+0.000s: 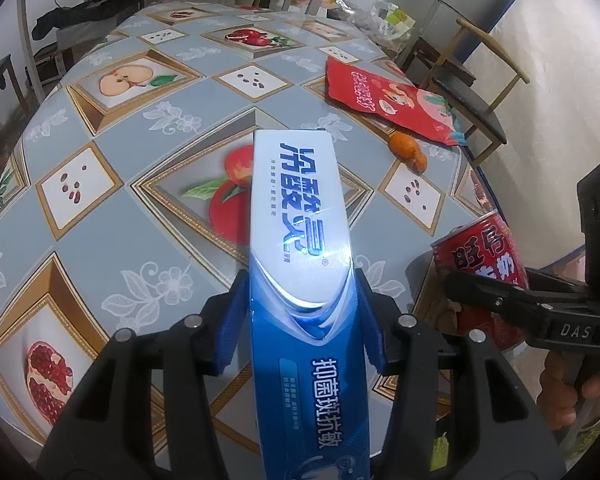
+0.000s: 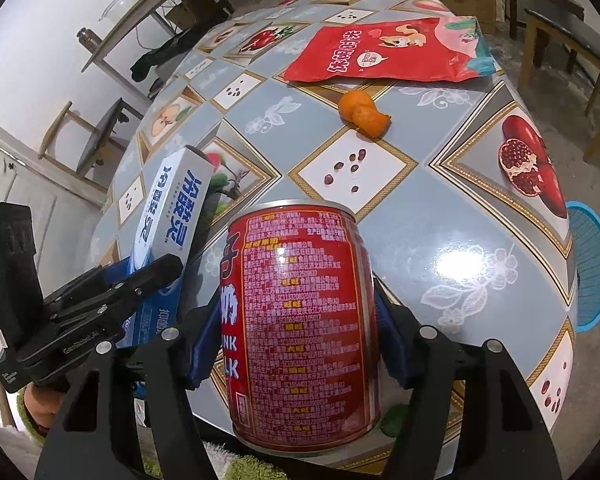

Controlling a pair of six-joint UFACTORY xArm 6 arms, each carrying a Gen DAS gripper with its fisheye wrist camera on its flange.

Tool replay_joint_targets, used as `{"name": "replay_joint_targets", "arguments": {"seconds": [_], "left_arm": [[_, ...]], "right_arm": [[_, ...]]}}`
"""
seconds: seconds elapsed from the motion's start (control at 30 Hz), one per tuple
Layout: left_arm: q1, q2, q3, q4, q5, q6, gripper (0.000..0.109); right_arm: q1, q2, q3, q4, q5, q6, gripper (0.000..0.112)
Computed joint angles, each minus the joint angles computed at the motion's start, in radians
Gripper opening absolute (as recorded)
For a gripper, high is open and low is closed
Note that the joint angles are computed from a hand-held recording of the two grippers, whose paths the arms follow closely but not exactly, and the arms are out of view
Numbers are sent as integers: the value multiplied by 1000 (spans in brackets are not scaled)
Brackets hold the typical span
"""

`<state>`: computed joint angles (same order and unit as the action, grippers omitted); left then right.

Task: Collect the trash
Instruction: 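Hold the toothpaste box in the left tool while the right tool holds the red can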

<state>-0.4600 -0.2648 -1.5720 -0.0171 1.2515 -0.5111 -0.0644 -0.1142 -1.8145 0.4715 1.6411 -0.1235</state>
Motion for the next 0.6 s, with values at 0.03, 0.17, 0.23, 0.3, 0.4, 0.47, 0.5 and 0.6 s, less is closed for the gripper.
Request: {"name": "replay_joint_targets", "arguments": {"seconds": [0.03,0.17,0.23,0.3,0.4,0.47,0.5,0.6], "left_arm": [[0,-2,0,0,-1,0,48],[-3,-5,-2,0,-2,1,48],[-5,-5,-5,1,-3,0,48],[-8,-6,-8,3,-4,-1,48],[-13,-3,-16,6,-3,-3,48],[-15,-2,-20,6,-2,-2,48],[-17,-1,-23,7,-1,-2,48],[-23,2,-29,12,-1,-3,48]], "right_arm": [[-1,-2,2,1,0,0,65],[-9,-5,2,7,-2,0,65],[-12,-8,3,8,-4,1,65],[-16,-10,5,10,-5,1,65],[-24,-14,7,14,-5,0,65],[-29,-17,10,16,-6,0,65],[-32,-19,11,17,-7,-1,65],[-41,-24,13,22,-7,-2,65]]}}
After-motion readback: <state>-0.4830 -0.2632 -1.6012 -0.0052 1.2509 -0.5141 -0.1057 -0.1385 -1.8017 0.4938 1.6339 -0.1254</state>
